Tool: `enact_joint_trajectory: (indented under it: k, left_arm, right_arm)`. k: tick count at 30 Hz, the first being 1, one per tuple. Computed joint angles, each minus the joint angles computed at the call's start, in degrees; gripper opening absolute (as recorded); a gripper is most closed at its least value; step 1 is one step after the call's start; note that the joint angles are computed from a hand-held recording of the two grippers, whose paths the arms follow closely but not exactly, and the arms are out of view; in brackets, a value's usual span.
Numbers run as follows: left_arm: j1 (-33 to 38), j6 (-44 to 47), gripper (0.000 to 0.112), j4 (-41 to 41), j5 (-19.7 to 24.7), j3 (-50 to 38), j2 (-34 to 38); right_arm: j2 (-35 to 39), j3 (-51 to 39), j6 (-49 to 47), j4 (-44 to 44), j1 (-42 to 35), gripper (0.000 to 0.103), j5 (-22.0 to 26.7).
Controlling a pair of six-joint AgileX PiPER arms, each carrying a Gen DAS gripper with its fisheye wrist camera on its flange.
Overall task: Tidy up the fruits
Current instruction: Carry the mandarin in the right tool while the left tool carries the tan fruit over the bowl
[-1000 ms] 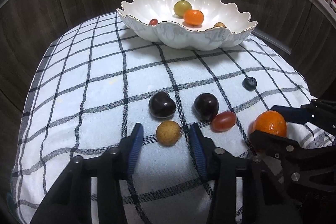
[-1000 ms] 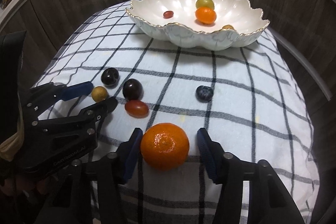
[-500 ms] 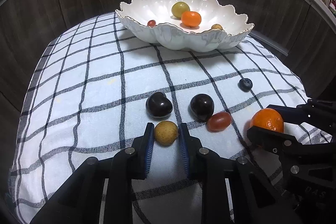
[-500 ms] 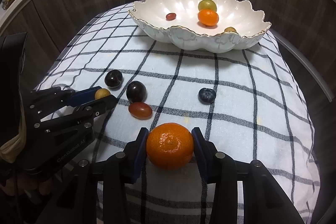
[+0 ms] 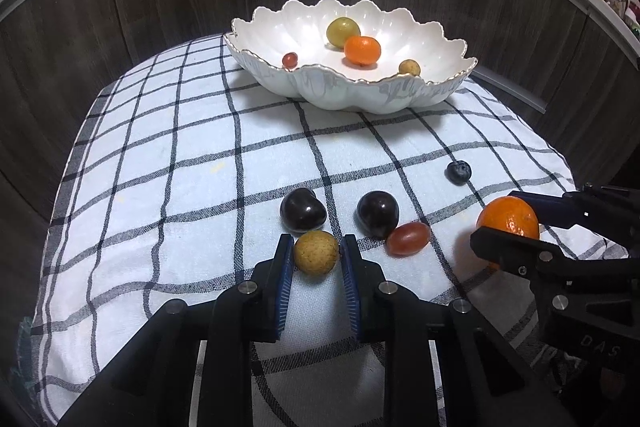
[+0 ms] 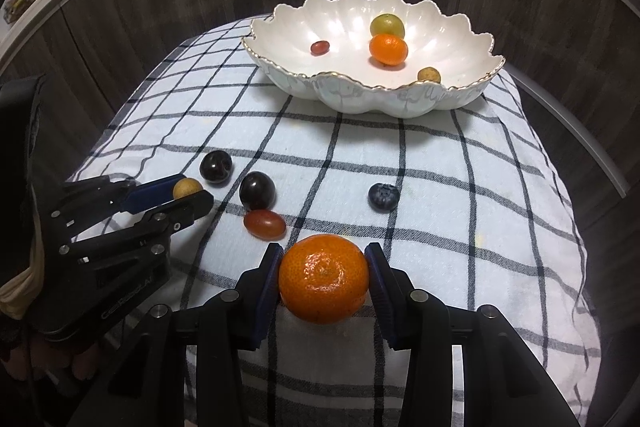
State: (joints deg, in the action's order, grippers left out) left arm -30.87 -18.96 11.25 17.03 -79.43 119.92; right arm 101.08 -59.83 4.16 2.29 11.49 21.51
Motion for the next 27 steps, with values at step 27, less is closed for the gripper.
enact_joint_trajectory:
  k: [27]
  left_arm:
    - [-0.03,-3.45,0.024,3.49,3.37,-2.73,-3.12]
  right_arm:
    - [-1.91,-3.35,1.54,-1.53,-1.78,0.043,0.33]
